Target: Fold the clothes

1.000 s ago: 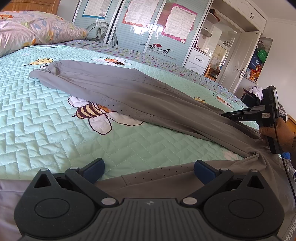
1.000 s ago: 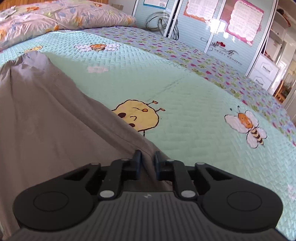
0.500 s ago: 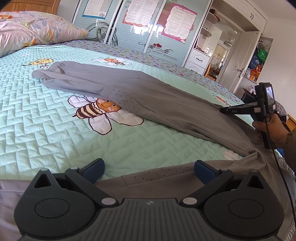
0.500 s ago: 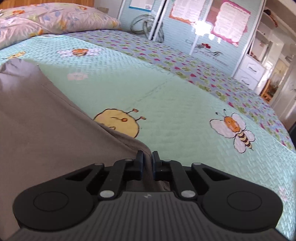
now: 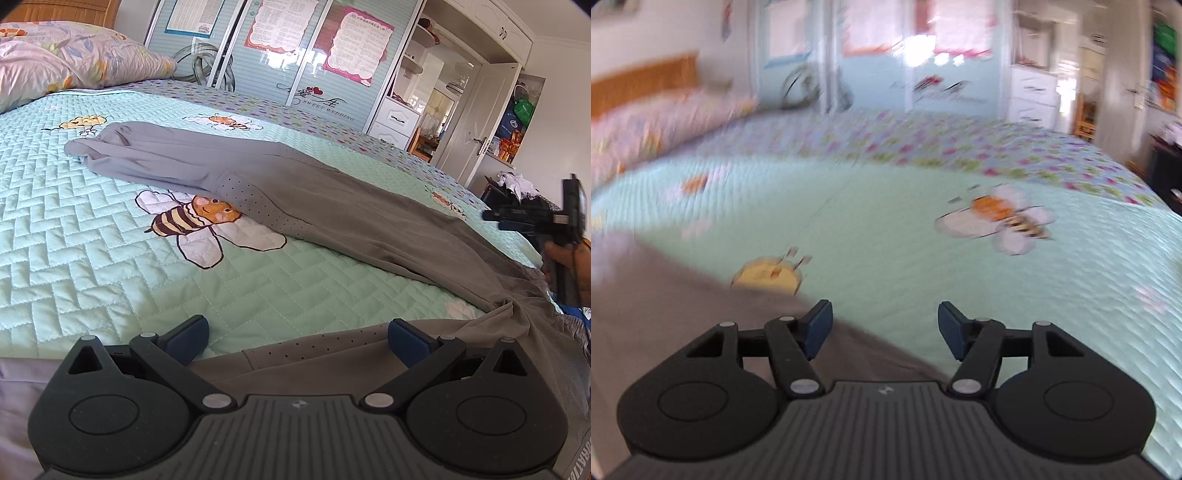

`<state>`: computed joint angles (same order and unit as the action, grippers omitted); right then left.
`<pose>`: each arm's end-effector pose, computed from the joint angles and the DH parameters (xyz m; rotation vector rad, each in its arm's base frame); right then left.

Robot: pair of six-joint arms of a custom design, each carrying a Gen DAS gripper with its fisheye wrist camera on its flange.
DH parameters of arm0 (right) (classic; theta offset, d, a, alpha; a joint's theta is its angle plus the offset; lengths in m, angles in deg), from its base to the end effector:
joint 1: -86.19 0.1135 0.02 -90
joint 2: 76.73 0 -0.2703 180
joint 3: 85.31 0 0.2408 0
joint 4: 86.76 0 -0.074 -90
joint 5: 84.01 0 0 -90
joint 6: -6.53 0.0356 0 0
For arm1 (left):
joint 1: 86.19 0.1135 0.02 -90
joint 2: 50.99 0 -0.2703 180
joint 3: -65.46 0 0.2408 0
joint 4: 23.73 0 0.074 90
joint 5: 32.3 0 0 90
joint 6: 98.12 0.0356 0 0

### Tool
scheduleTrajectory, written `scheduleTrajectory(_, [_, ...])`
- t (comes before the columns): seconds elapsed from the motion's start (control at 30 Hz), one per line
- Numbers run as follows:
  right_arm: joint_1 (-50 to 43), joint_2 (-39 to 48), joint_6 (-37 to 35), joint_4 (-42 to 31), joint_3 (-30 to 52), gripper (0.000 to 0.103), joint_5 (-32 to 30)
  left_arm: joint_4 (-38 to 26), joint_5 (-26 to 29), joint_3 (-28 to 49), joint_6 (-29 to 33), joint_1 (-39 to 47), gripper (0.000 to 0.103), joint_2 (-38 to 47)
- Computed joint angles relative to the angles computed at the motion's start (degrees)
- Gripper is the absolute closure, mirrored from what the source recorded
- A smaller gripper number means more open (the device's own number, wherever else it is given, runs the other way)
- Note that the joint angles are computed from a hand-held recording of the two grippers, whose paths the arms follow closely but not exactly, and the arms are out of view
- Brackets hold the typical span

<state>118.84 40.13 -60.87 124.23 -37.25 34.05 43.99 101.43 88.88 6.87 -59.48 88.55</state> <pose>0.2721 0.1545 0.0655 0.0730 2.1412 0.0121 0.1771 0.0616 -0.0019 0.1071 2.1851 -0.5187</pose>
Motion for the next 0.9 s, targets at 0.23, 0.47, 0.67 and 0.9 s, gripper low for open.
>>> scheduleTrajectory(0.23, [-1.02, -7.93, -2.99, -2.49, -10.06, 0.038, 2.82, -0.16, -0.07, 0.08, 0.26, 0.09, 0.001, -0.01])
scheduleTrajectory(0.47, [-0.26, 0.59, -9.88, -6.92, -3.11, 0.055, 0.90, 0.54, -0.48, -0.01, 0.09, -0.25, 0.001, 0.37])
scheduleTrajectory(0.67, [1.47, 3.17, -9.56, -6.77, -1.44, 0.098, 1.87, 0.39, -0.57, 0.02, -0.33, -0.54, 0.001, 0.09])
scheduleTrajectory(0.9, [1.62, 4.03, -10.17, -7.03, 0.17, 0.100, 8.42, 0.15, -0.59, 0.12, -0.44, -0.61, 0.001, -0.11])
